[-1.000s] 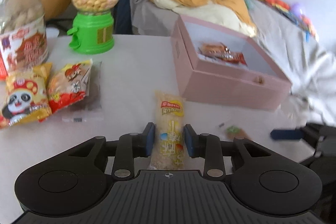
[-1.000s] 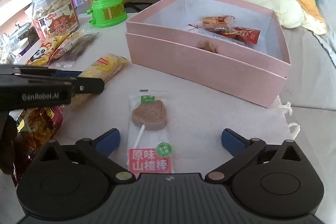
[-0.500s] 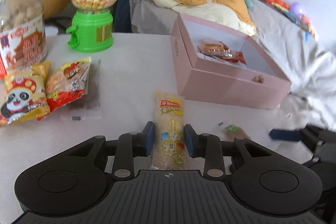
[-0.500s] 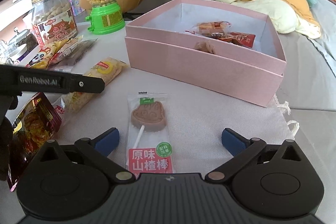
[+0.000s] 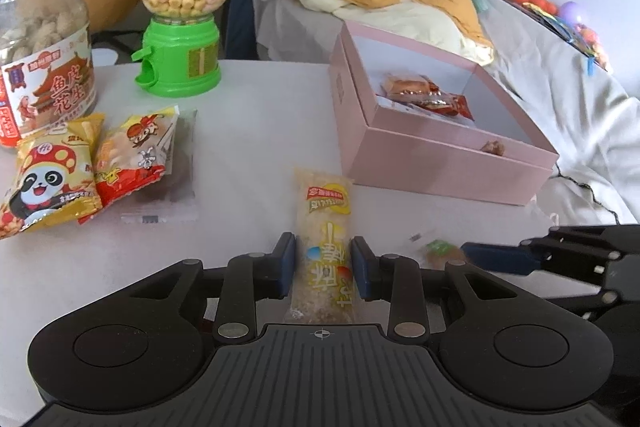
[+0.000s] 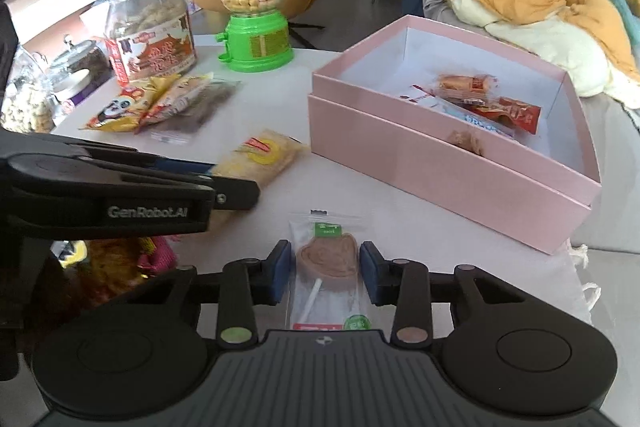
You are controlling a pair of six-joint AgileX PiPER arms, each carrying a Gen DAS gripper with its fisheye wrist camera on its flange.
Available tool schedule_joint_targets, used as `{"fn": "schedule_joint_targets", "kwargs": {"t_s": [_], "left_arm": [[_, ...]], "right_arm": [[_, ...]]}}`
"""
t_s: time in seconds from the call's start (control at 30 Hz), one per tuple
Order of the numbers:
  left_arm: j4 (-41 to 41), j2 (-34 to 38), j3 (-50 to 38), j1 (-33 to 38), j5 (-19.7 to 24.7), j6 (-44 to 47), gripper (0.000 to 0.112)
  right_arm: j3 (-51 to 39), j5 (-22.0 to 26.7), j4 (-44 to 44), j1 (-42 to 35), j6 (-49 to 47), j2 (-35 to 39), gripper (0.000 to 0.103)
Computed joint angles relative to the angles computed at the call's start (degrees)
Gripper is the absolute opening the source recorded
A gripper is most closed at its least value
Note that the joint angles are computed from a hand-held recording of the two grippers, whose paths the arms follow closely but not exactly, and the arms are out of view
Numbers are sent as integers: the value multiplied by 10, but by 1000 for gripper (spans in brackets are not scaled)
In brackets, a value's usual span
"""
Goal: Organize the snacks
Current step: 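Carry the bread stick into the pink box with left while right drops the lollipop there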
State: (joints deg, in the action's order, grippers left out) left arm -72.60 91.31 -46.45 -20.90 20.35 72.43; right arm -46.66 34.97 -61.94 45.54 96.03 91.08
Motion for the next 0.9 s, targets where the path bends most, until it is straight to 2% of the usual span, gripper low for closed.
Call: {"fn": "schedule_joint_targets", "kwargs": {"t_s": [0.1, 0.23, 0.33, 0.47, 0.6, 0.73, 0.83, 0.9], "left_arm": [[-20, -4, 10, -8, -12, 28, 35], [67, -14, 10, -49, -64, -32, 35], [-17, -24, 27, -29, -34, 50, 33], [-36, -61, 51, -26, -27, 70, 33], [-57, -116, 43, 16, 72, 70, 33], [-95, -140, -23, -3, 68, 111, 33], [-143, -103, -100, -34, 44, 145, 33], [-151, -56, -154, -46, 48, 112, 34]], "right_arm": [[8, 9, 5, 1, 2, -18, 37], [27, 8, 9, -10, 14, -62, 37], [38, 12, 14, -15, 11, -95, 37], [51, 33, 14, -10, 9, -132, 37], [58, 59, 29, -4, -4, -163, 37], [72, 77, 23, 8, 8, -188, 37], [75, 76, 15, 5, 23, -189, 37], [73, 69, 17, -2, 25, -183, 37]]}}
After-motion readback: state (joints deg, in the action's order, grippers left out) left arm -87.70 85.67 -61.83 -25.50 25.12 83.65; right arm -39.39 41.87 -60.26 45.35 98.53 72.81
